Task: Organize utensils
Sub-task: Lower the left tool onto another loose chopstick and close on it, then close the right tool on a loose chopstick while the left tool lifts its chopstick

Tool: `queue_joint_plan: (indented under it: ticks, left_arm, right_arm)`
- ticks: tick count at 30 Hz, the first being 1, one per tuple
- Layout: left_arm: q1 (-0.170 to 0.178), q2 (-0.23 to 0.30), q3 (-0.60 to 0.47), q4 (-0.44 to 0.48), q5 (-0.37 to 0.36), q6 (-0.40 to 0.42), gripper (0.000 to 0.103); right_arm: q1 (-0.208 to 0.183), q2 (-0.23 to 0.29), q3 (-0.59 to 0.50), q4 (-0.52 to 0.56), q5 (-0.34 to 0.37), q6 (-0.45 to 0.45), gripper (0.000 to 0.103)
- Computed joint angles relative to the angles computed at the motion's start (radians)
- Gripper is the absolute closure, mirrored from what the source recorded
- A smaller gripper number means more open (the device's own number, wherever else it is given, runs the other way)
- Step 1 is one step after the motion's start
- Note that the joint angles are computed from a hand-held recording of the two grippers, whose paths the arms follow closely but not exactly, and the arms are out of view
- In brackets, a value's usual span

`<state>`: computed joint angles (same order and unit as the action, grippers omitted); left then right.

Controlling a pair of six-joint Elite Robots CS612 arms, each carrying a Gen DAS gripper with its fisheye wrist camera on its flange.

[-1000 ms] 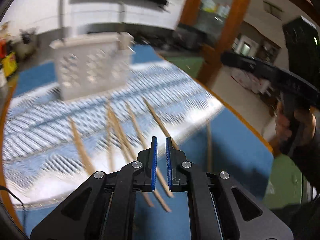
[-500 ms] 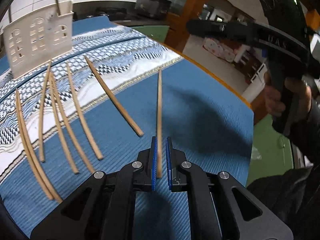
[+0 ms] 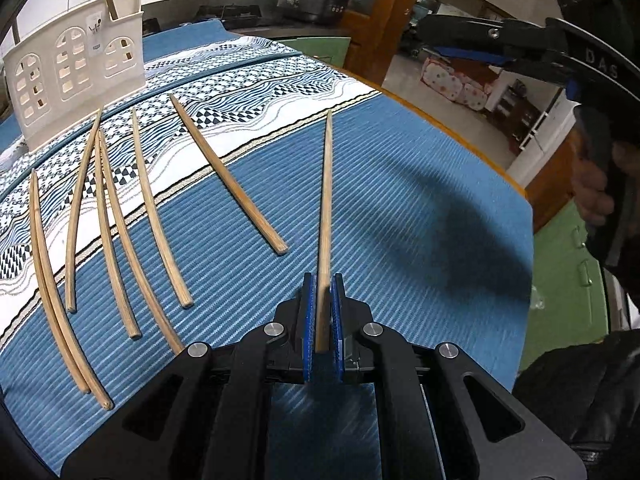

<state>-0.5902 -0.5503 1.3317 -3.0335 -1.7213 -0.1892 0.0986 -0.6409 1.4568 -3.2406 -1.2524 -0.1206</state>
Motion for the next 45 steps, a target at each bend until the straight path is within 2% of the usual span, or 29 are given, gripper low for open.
queue_joint_plan:
  ticks: [10,18,25,35,41,45]
  left_arm:
    - [-0.005,0.008,-0.016,0.022,0.01,0.012,0.094]
    - [-0.03,0.007,-0.012,0.017,0.111,0.098,0.094]
    - [-0.027,0.008,-0.01,0.0,0.105,0.104,0.096]
    - [-0.026,0.008,-0.011,-0.01,0.103,0.087,0.098]
    - [-0.019,-0.01,0.013,-0.079,0.107,0.045,0.098]
    - [-0.011,-0.034,0.041,-0.138,0.142,0.011,0.098]
  right_arm:
    - [-0.004,0.001,0.004,0.006,-0.003,0.004,0.045]
    - [-0.001,0.006,-0.004,0.017,-0.001,0.007,0.045]
    - [0.002,0.01,-0.013,0.026,-0.002,0.009,0.045]
    - [0.002,0.011,-0.014,0.031,-0.004,0.011,0.045]
    - [0.002,0.014,-0.016,0.031,-0.004,0.015,0.046]
    - [0.007,0.021,-0.025,0.041,-0.005,0.007,0.048]
